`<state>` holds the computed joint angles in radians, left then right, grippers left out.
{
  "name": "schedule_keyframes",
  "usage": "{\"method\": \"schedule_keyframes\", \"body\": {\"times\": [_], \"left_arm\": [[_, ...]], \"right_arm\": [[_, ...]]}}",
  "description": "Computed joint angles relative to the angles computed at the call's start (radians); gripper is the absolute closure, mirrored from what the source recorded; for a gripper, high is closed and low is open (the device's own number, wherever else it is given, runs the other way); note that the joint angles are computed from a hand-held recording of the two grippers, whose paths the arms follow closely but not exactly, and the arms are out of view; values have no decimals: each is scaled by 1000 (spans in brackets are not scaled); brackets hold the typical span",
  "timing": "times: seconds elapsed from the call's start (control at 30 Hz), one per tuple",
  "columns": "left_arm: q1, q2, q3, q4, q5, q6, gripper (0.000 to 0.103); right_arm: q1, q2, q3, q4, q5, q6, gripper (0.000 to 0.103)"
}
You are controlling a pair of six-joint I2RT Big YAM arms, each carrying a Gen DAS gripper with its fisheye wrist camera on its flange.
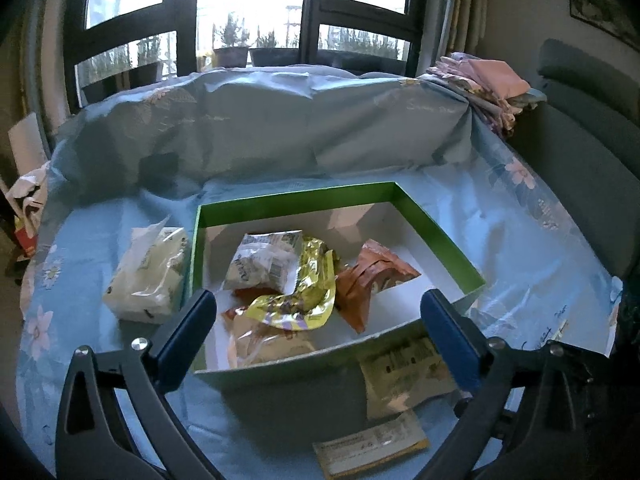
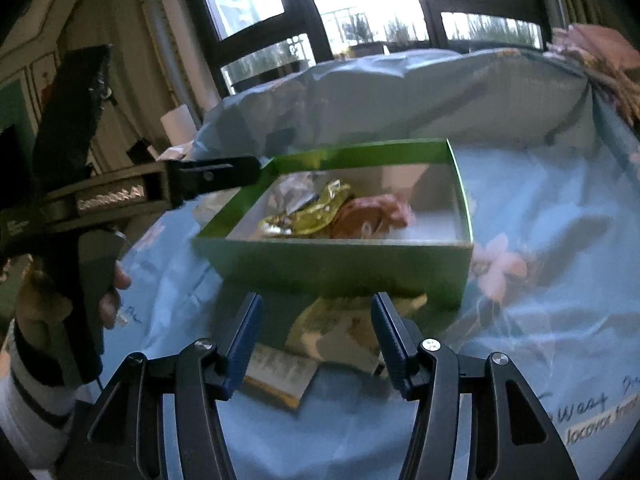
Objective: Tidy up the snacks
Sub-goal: 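Move the right gripper toward the cream bar with yellow edge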
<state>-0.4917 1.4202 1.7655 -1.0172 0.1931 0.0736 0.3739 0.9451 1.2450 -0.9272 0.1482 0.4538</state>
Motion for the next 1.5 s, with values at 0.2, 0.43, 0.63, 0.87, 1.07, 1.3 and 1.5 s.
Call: {"method": "schedule_keyframes", "body": {"times": [0.2, 0.43, 0.63, 0.87, 1.07, 1.3, 1.5], "left_arm": [[22, -33, -37, -35, 39, -10, 0], [70, -53, -74, -134, 141, -20, 0], [103, -58, -101, -224, 178, -10, 0], [168, -9, -88, -379, 430, -20, 0], [185, 18, -80, -443, 520, -39, 1], [157, 30, -77, -479, 545, -17, 2], [148, 45, -84, -495, 539, -26, 20]], "right_arm": [[-5, -35, -38, 4, -75, 77, 46], [23, -58, -75, 11, -106, 146, 46], [36, -65, -101, 23, -125, 193, 46], [27, -56, -129, 52, -192, 236, 46], [-5, -44, -157, 86, -275, 288, 46], [-31, -8, -153, 118, -325, 288, 46], [-26, 14, -140, 113, -319, 251, 46]]}}
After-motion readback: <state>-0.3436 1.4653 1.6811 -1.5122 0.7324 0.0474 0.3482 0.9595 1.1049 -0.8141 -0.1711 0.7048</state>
